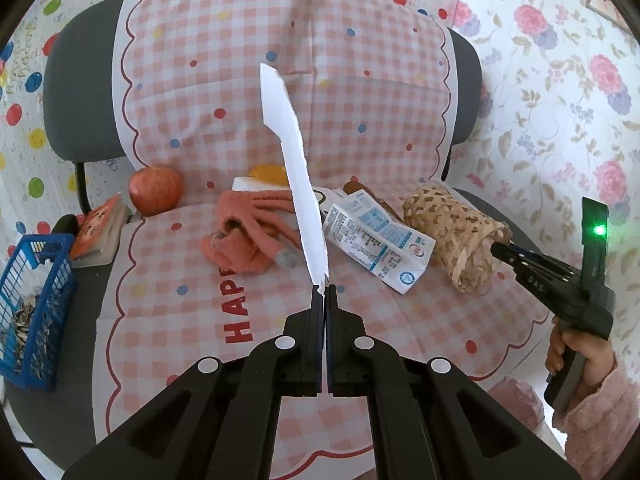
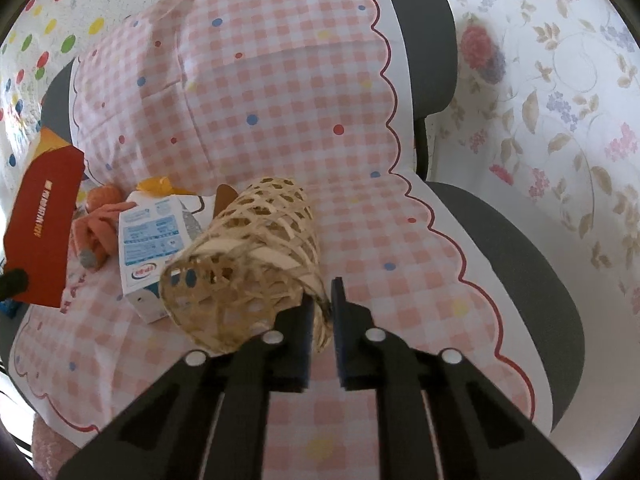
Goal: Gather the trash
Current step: 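Grasp the woven bamboo ball with the right tool while the left tool holds the red packet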
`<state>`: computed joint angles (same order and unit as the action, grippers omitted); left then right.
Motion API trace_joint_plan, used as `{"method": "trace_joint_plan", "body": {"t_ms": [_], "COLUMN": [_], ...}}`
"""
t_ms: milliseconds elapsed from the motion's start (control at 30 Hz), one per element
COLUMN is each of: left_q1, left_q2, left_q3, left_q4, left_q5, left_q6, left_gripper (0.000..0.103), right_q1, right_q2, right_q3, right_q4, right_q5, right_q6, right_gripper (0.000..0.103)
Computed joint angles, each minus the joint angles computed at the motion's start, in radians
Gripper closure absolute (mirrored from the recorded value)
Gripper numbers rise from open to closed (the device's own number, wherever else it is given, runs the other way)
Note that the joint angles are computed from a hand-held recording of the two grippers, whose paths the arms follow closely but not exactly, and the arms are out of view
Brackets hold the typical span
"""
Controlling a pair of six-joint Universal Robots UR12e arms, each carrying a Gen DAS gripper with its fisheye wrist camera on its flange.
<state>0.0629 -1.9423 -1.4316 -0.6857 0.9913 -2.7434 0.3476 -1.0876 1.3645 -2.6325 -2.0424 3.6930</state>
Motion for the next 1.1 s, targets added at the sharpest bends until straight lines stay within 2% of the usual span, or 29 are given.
{"method": "trace_joint_plan", "body": {"t_ms": [133,300,433,667,933,1100], "left_q1": [0.005,0.014,0.016,0.02,0.014,-0.004], "left_q2": [0.015,0.045,0.08,0.148,0.216,0.244], "left_q3": [-0.017,-0.048,-0.089,-0.174,-0.251,-0.269], "left_q4": [0.021,0.037,0.043,0.004,-0.105,-0.241], "left_q5": [-0.019,-0.09,-0.134,-0.198,-0.243,-0.268], "left_q6": [0.01,0.029,0.068,0.182,0.338,0.481], "left_gripper": [0.102,0.102,0.102,0.102,0.102,0.102], "right_q1": [0.008,0.05,0.07,0.122,0.187,0.216], "right_q2": [-0.036,-0.075,-0.11,-0.158,-0.207,-0.244], "right_q3": [0.023,0.029,0.055,0.112,0.177,0.22], "right_q4": [-0.014,-0.018,-0.016,0.03,0.134,0.257], "right_q5": [0.031,-0.062,-0.072,-0.143,-0.267,-0.297], "right_q6": [0.048,0.035,0.078,0.162,0.321,0.475], "right_gripper": [0.097,0.097,0.097,0.097,0.097,0.097]}}
